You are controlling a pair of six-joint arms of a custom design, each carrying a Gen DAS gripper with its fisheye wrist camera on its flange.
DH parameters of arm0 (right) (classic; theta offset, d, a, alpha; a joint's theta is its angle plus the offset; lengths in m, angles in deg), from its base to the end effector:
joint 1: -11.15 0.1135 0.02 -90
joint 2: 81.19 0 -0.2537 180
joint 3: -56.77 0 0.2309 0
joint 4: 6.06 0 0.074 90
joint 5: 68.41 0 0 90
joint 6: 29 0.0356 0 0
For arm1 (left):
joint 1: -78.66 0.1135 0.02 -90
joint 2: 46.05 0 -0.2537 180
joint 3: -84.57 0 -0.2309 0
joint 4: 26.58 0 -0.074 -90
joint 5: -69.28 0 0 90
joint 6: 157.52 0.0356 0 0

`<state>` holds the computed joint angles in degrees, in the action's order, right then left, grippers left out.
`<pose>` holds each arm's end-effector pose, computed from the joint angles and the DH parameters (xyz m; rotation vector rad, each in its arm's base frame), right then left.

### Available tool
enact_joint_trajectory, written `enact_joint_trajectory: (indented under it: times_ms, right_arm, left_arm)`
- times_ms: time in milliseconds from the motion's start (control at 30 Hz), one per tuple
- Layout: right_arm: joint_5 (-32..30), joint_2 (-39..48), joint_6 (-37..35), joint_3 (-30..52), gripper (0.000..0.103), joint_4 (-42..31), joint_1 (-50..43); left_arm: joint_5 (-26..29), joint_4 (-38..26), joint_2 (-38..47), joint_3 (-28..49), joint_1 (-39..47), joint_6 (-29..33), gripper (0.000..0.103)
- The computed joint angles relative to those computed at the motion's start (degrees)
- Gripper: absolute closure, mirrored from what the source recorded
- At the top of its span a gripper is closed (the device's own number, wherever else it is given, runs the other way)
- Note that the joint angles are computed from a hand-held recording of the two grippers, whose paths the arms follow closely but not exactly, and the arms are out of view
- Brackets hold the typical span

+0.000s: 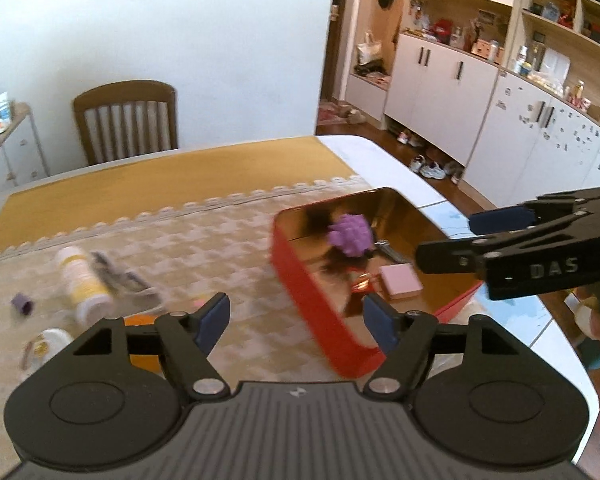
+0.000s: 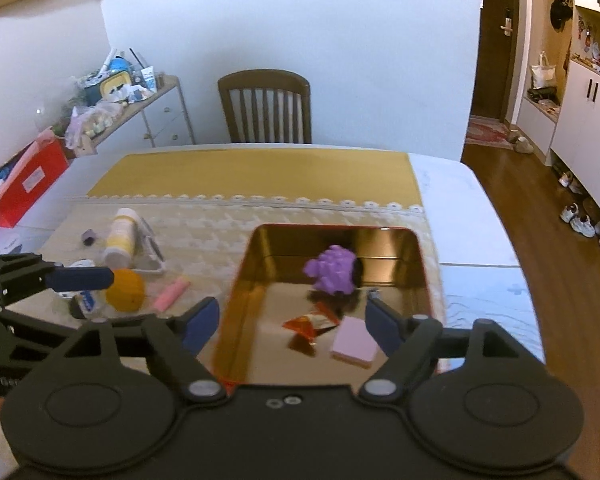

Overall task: Organize rigid objects
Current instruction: 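Open both tools to drop the clipper and packet into the box, then grasp the green plastic piece with the right tool while the left tool grasps the silver round lid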

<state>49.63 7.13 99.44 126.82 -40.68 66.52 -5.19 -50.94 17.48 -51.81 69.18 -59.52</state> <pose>0.1817 0.2336 0.2106 -0.1511 2.3536 0.1751 0.1972 -0.0426 0.1864 0.4860 2.2803 -0.3300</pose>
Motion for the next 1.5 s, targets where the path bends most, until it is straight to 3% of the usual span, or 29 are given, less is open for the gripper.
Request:
enact_joint_trajectory:
  times_ms: [267,367,700,900,1100,1500]
  right_arm:
    - [1.9,7.2,3.5,5.9,0.01,0.7,6.2]
    - [2.5,9.9,4.0,8.0,0.0,2.2,8.4]
    - [2.7,23.9,7.6,21.3,0.0,0.7,13.0]
    - [3.2,33.3,10.0,31.3,0.0,-3.2,14.1]
    - [2.8,40.9,10.5,39.4,0.0,-6.5,13.8]
    - [-0.4,51.9,9.2,53.4,0.006,-13.7,12.3]
  left_arm:
    - [10.4,-3.7,-2.3,-0.8,20.2,11.2,0.021]
    - [14.1,-4.9,0.1,0.6,27.0,15.8,0.02]
    - [19.3,0.6,12.5,4.0,41.6,27.2,0.02]
    - [16.5,5.0,23.5,8.2,42.9,28.6,0.02]
    - [10.4,8.3,33.5,13.1,40.9,24.1,0.02]
    - [5.0,10.3,41.9,17.9,34.5,17.9,0.02]
